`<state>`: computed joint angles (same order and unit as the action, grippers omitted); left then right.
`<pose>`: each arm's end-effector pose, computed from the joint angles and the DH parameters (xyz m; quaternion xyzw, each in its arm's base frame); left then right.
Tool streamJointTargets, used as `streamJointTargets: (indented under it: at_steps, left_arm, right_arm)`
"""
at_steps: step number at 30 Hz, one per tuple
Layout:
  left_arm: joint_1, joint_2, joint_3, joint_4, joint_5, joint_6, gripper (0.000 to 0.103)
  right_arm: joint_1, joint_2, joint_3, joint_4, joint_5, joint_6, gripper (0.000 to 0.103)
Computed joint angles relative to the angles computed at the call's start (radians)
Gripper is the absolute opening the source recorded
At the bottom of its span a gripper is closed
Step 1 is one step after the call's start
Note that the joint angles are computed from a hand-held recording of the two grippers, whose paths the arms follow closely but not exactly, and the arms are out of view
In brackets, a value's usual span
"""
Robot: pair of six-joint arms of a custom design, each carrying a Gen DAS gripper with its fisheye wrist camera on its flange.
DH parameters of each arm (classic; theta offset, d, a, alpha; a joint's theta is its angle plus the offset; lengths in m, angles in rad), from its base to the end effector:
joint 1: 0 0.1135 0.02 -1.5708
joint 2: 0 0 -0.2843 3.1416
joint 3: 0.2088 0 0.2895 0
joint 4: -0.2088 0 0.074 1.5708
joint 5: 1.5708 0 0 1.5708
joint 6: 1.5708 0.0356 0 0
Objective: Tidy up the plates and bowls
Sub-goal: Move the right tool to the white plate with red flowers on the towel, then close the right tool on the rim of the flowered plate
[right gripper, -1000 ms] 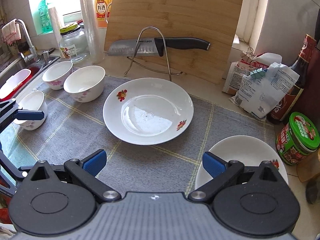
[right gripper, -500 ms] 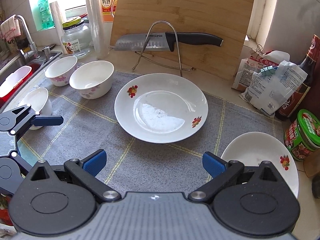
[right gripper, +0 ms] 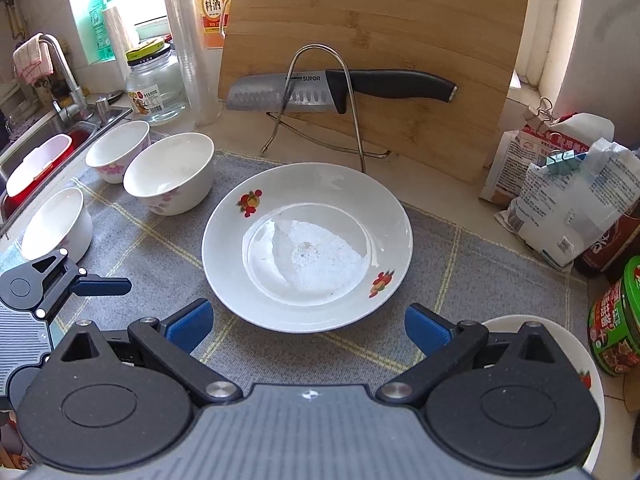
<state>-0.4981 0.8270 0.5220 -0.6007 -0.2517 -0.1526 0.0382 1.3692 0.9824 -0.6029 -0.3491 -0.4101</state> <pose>0.1647 -0.0795 0.2096 0.1208 0.9308 0.0089 0.3448 0.3063 0.0239 0.2510 -0.2582 0.9089 0.1114 0.3080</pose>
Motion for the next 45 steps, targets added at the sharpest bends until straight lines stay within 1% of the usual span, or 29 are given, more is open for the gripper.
streamJointTargets:
  at_steps: [3,5,10,13,20,23,27,33,38,42,45]
  left_arm:
    - [-0.022,0.045,0.011,0.014,-0.031,-0.021,0.102]
    - [-0.032,0.087,0.020,0.027,-0.053,-0.035,0.102]
    - [-0.014,0.130,0.021,0.073,-0.009,-0.071,0.102]
    - [-0.003,0.146,0.017,0.111,0.012,-0.057,0.102]
    - [0.054,0.227,0.017,0.232,0.072,-0.022,0.103]
    - [0.071,0.258,0.021,0.274,0.089,0.005,0.103]
    - [0.089,0.290,0.023,0.320,0.093,0.010,0.103]
    - [0.098,0.314,0.036,0.333,0.098,0.014,0.103]
    - [0.094,0.331,0.035,0.361,0.076,-0.006,0.103]
    - [0.099,0.338,0.031,0.380,0.077,-0.004,0.103]
    - [0.100,0.341,0.030,0.390,0.076,-0.002,0.103]
  right_arm:
    - [-0.021,0.055,0.047,-0.019,-0.044,-0.037,0.103]
    - [-0.021,0.083,0.070,-0.028,-0.046,-0.052,0.103]
    - [-0.015,0.114,0.085,-0.030,-0.048,-0.072,0.103]
    - [-0.012,0.127,0.091,-0.026,-0.049,-0.056,0.103]
    - [0.005,0.170,0.130,-0.010,0.017,-0.022,0.103]
    - [0.003,0.222,0.175,-0.013,0.024,-0.003,0.103]
    - [-0.001,0.305,0.252,-0.037,0.014,0.010,0.103]
    - [0.004,0.417,0.369,-0.083,-0.002,0.014,0.103]
    - [0.014,0.503,0.462,-0.123,0.003,-0.006,0.103]
    - [0.016,0.564,0.533,-0.174,-0.008,-0.003,0.103]
    - [0.012,0.596,0.575,-0.222,-0.037,-0.002,0.103]
